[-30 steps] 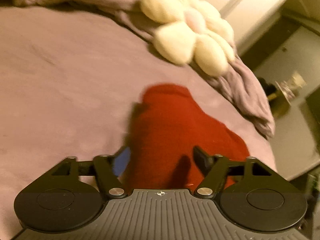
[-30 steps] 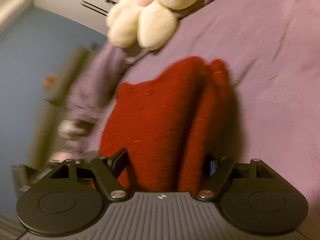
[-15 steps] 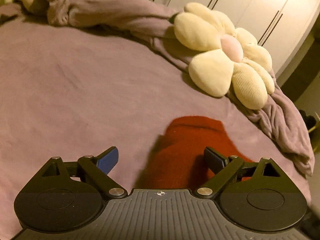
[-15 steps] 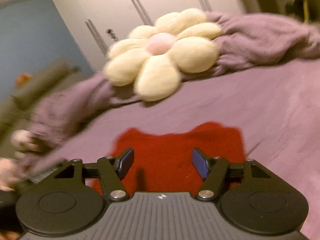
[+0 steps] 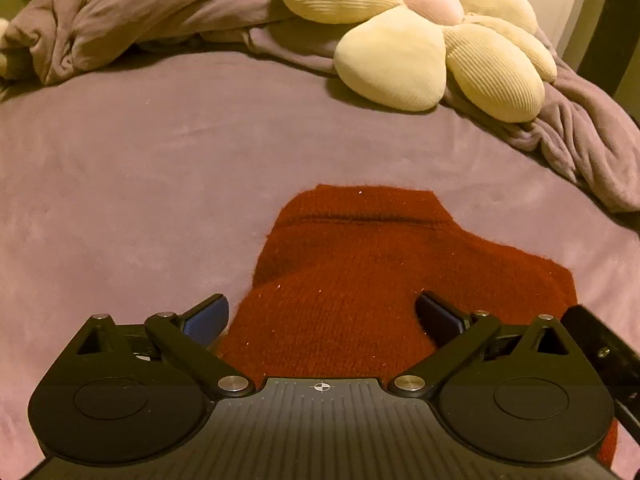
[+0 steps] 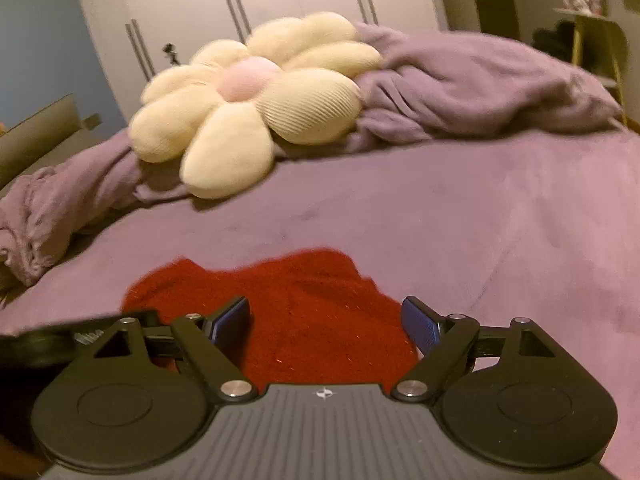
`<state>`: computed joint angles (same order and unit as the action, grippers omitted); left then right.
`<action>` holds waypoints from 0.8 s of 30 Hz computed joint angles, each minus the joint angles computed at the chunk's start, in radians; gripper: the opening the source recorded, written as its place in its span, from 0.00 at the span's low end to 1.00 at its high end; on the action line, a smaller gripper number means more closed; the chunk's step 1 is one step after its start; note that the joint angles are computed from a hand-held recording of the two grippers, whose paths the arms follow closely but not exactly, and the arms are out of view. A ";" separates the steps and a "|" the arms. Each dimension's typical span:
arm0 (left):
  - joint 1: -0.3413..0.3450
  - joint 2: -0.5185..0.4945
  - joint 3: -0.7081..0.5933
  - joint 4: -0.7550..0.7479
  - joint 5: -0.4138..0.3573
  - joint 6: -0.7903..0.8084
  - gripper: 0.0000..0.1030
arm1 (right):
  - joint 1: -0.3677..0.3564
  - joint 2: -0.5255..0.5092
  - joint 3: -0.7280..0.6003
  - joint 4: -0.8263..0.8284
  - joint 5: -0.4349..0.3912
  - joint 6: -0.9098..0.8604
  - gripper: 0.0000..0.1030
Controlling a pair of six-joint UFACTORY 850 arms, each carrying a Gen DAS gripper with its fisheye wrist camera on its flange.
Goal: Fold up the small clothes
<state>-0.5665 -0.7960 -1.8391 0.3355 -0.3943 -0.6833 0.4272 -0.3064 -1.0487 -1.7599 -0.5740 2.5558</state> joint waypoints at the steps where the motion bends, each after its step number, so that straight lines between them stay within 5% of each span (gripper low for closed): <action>1: 0.005 0.001 -0.001 -0.028 0.000 0.022 1.00 | 0.007 0.000 -0.006 0.006 -0.006 -0.034 0.81; 6: 0.009 -0.045 -0.086 -0.105 -0.079 0.119 1.00 | -0.007 -0.050 -0.092 0.236 0.062 -0.384 0.66; 14: 0.027 -0.138 -0.228 -0.232 -0.193 0.233 1.00 | -0.036 -0.152 -0.232 0.561 0.047 -0.791 0.74; 17: 0.027 -0.142 -0.230 -0.230 -0.192 0.224 1.00 | -0.040 -0.158 -0.226 0.543 0.033 -0.734 0.88; 19: 0.030 -0.112 -0.183 -0.247 -0.156 0.238 1.00 | -0.035 -0.130 -0.186 0.463 0.042 -0.626 0.88; 24: 0.095 0.095 0.094 -0.700 -0.027 0.623 1.00 | 0.012 0.110 0.047 0.267 0.105 -0.239 0.92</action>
